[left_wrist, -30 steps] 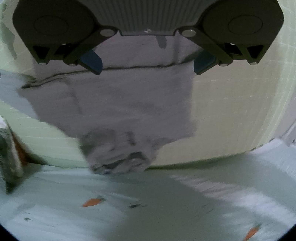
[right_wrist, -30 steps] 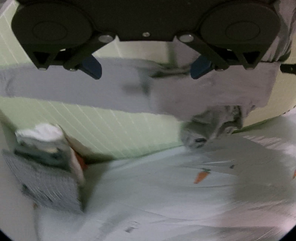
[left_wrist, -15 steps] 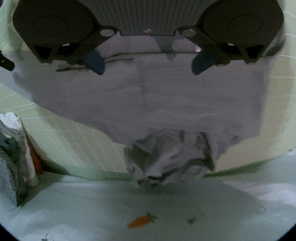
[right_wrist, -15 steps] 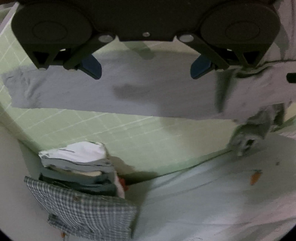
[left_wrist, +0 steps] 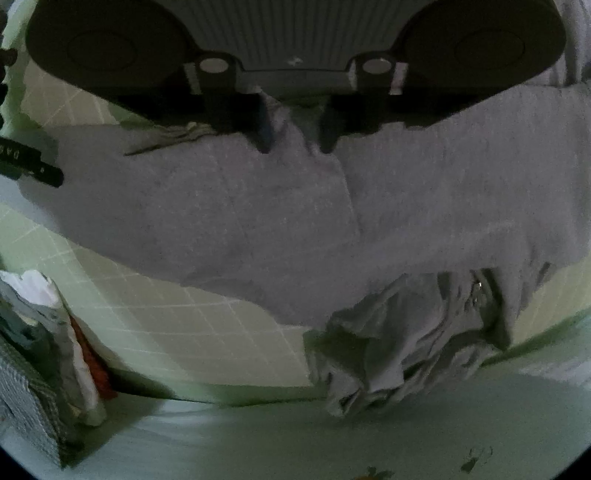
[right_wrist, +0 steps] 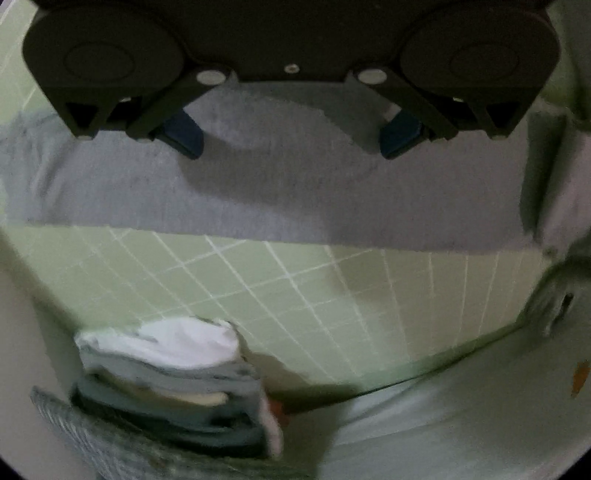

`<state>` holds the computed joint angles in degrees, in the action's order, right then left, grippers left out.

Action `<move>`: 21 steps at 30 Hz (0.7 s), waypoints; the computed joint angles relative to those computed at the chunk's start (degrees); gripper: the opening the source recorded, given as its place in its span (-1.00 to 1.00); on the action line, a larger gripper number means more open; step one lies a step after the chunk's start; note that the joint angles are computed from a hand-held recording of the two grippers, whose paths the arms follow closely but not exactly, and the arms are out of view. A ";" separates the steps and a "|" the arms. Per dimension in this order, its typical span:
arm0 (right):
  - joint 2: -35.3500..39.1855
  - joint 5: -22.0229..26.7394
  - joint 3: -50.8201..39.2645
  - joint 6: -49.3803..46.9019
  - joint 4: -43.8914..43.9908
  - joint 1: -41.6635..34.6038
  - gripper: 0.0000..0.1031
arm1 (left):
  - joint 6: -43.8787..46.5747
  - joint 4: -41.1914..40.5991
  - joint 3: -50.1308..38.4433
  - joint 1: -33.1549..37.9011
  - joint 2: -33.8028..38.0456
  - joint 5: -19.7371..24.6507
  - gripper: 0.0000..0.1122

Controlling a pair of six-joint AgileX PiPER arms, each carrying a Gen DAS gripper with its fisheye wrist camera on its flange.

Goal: Fold clothes

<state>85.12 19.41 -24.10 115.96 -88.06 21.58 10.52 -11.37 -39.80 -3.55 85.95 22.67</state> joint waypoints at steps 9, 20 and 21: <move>-0.02 0.71 -0.55 -1.27 1.34 1.02 1.00 | -7.33 12.04 2.71 -1.90 -5.75 -3.86 -0.94; 0.29 1.83 -1.49 -3.60 5.28 1.88 1.00 | 0.42 14.80 1.72 16.00 -13.70 -4.85 -0.94; 0.27 1.91 -1.54 -3.82 5.62 1.94 1.00 | -0.68 16.17 1.40 18.12 -13.62 -5.02 -0.94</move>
<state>85.39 21.33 -25.63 112.14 -82.44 23.52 9.84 4.79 -38.40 14.57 72.33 17.65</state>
